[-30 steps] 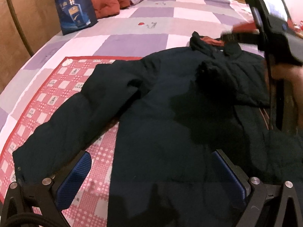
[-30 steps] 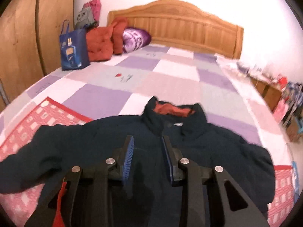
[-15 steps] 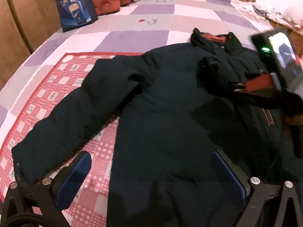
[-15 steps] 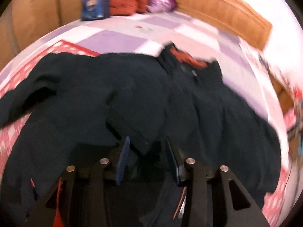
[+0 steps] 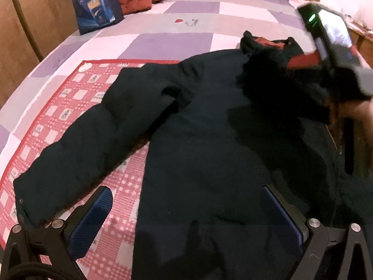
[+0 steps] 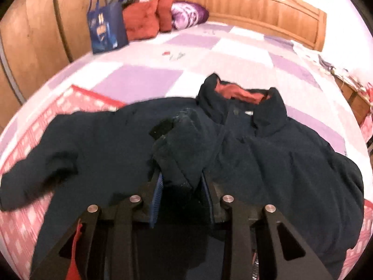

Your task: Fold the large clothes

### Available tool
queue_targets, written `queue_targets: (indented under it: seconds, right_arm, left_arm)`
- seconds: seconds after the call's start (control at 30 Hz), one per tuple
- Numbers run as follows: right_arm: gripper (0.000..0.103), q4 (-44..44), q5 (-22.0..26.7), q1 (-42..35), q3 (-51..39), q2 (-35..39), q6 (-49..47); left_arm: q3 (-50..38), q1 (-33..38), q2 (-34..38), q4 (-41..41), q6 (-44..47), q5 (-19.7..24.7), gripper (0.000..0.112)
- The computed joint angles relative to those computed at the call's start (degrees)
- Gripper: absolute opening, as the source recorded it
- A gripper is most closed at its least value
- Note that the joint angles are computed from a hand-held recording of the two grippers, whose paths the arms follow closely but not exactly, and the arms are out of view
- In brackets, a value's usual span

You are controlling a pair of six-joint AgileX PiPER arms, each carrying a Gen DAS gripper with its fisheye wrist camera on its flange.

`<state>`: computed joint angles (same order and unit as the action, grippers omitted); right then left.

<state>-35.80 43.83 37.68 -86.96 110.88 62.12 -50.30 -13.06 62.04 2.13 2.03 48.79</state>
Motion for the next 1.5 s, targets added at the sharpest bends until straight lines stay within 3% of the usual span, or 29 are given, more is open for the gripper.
queue_targets:
  seconds: [0.17, 0.23, 0.4, 0.53, 0.67, 0.83, 0.9, 0.97, 1.13, 1.27, 1.37, 1.4, 1.5]
  right_arm:
    - [0.04, 13.3, 12.11, 0.61, -11.32, 10.36, -14.89]
    - [0.042, 11.12, 10.8, 1.75, -8.89, 8.23, -12.49]
    - [0.043, 15.33, 6.53, -0.14, -1.2, -0.29, -11.68]
    - [0.043, 8.5, 2.7, -0.67, 10.54, -12.04, -5.2]
    - [0.044, -1.69, 5.28, -3.98, 21.89, -20.87, 3.42]
    - [0.047, 2.4, 4.07, -16.29, 29.96, -21.73, -1.55]
    - [0.048, 6.41, -1.4, -21.26, 33.38, -19.59, -7.82]
    - [0.048, 1.53, -5.2, -20.7, 36.39, -19.56, -5.84]
    - [0.049, -6.02, -7.05, -19.22, 38.52, -18.86, 1.69]
    - [0.049, -3.06, -12.46, -22.72, 42.92, -23.34, -4.5]
    - [0.049, -0.02, -9.48, -21.29, 41.44, -25.09, -8.7]
    - [0.049, -2.76, -7.51, -20.01, 41.52, -26.7, -6.04]
    - [0.049, -14.39, -4.12, -17.3, 44.2, -32.59, 3.85]
  left_arm:
    - [-1.4, -4.02, 1.73, 2.78, -3.83, 0.0, 0.103]
    - [-1.95, -5.74, 2.7, 3.57, -5.46, -0.33, 0.103]
    - [-5.09, -9.86, 6.97, 5.08, -10.05, -0.94, 0.103]
    - [-10.23, -13.51, 13.3, 7.05, -13.3, -2.51, 0.103]
    - [-17.28, -16.08, 22.09, 8.31, -18.07, -4.49, 0.103]
    - [-25.84, -18.77, 32.85, 10.3, -26.32, -2.88, 0.103]
    - [-27.93, -21.71, 35.48, 14.86, -29.78, -1.34, 0.103]
    - [-31.0, -23.83, 37.27, 16.28, -31.14, 0.71, 0.103]
    - [-42.07, -30.95, 43.22, 19.06, -32.59, 0.25, 0.103]
    - [-48.34, -32.83, 51.56, 23.99, -34.66, 1.26, 0.103]
    - [-51.56, -29.85, 59.64, 26.02, -34.55, 6.51, 0.103]
    - [-50.53, -28.24, 60.0, 24.23, -34.15, 5.77, 0.103]
    - [-44.52, -23.71, 58.38, 17.09, -31.9, -2.13, 0.103]
